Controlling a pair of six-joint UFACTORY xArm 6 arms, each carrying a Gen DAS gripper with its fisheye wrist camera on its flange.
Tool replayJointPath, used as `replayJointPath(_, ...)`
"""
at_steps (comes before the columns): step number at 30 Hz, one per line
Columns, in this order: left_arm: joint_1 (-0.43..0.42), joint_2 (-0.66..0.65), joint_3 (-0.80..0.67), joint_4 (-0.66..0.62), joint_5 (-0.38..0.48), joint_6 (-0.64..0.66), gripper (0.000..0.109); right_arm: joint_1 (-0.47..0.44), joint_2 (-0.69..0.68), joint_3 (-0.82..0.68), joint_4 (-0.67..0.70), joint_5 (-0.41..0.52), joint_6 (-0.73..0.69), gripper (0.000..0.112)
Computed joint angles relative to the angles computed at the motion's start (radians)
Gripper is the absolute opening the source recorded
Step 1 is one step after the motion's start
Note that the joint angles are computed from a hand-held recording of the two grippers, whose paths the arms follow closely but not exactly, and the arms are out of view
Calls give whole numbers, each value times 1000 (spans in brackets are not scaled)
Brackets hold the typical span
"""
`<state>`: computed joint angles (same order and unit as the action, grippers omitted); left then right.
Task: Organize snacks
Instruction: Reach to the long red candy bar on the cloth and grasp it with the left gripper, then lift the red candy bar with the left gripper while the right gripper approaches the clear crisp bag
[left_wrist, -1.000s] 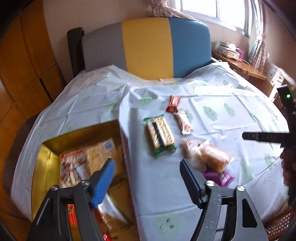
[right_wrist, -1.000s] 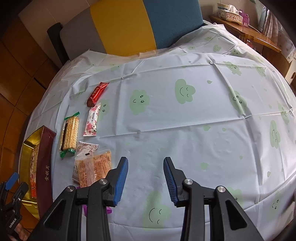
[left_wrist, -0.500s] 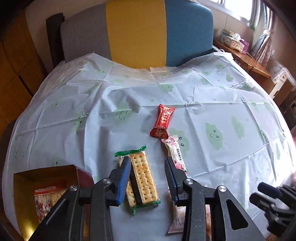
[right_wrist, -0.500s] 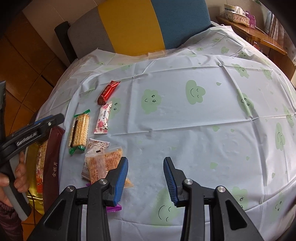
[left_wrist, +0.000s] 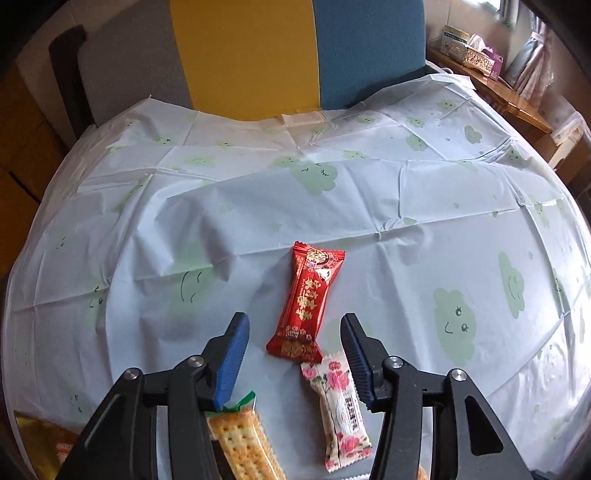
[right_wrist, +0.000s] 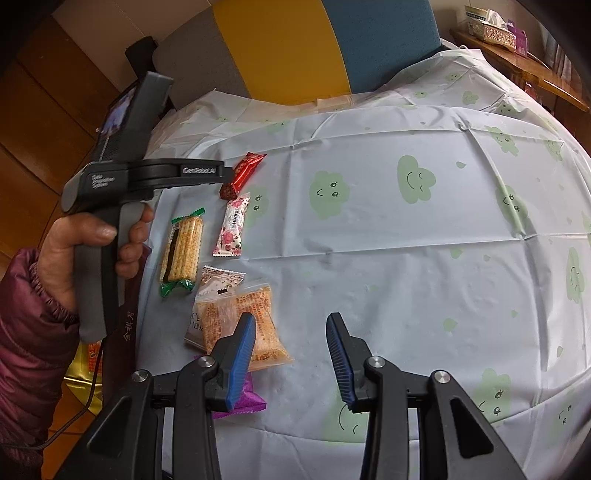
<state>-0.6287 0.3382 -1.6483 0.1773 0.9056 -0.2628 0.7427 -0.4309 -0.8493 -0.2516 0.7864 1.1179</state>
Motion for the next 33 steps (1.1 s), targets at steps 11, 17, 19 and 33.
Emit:
replayJointPath(11, 5, -2, 51, 9, -80, -31, 21, -12, -7, 14, 22, -15, 2, 40)
replayJointPath(17, -4, -221, 277, -4, -168, -39, 22, -12, -4, 9, 13, -1, 13, 40)
replayJointPath(19, -13, -310, 358, 12, -179, -57, 22, -11, -3, 6, 5, 9, 19, 40)
replayJointPath(33, -88, -892, 901, -52, -178, -92, 22, -38, -22, 54, 62, -23, 25, 40)
